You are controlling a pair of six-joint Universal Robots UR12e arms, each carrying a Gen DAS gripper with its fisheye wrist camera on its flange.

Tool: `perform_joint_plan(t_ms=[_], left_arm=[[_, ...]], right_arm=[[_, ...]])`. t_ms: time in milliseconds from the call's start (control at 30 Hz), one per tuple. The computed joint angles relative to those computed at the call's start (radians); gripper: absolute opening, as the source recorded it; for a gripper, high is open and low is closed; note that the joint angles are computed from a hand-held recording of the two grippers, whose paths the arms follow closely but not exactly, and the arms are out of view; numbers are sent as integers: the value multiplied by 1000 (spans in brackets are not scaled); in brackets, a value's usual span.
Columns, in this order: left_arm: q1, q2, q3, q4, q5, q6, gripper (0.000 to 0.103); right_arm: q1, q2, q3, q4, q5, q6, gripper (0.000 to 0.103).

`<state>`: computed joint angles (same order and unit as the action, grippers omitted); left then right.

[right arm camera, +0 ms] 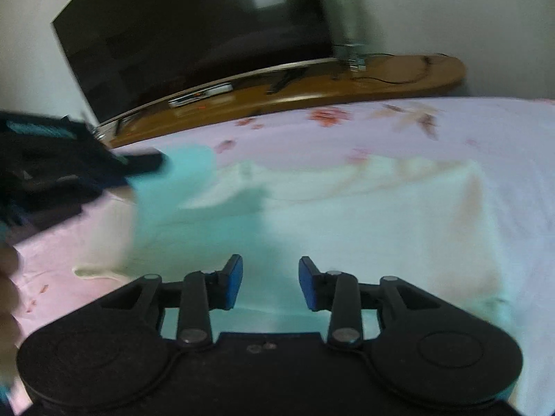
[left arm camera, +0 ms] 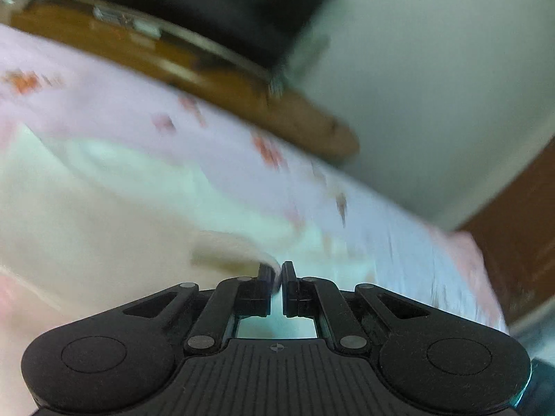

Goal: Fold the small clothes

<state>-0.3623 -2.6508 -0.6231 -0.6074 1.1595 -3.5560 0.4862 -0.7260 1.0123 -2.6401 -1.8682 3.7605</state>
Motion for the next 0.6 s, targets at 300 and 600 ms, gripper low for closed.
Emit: perform_joint_plan(t_ms=[300,600], left_arm=[[-9,101,-156,99,48,55,75],[26,204,-366,186,402,187,75]], right_arm=[[-26,-43,110,-91,118,106,55],[-43,-1,42,-70,136,222,17]])
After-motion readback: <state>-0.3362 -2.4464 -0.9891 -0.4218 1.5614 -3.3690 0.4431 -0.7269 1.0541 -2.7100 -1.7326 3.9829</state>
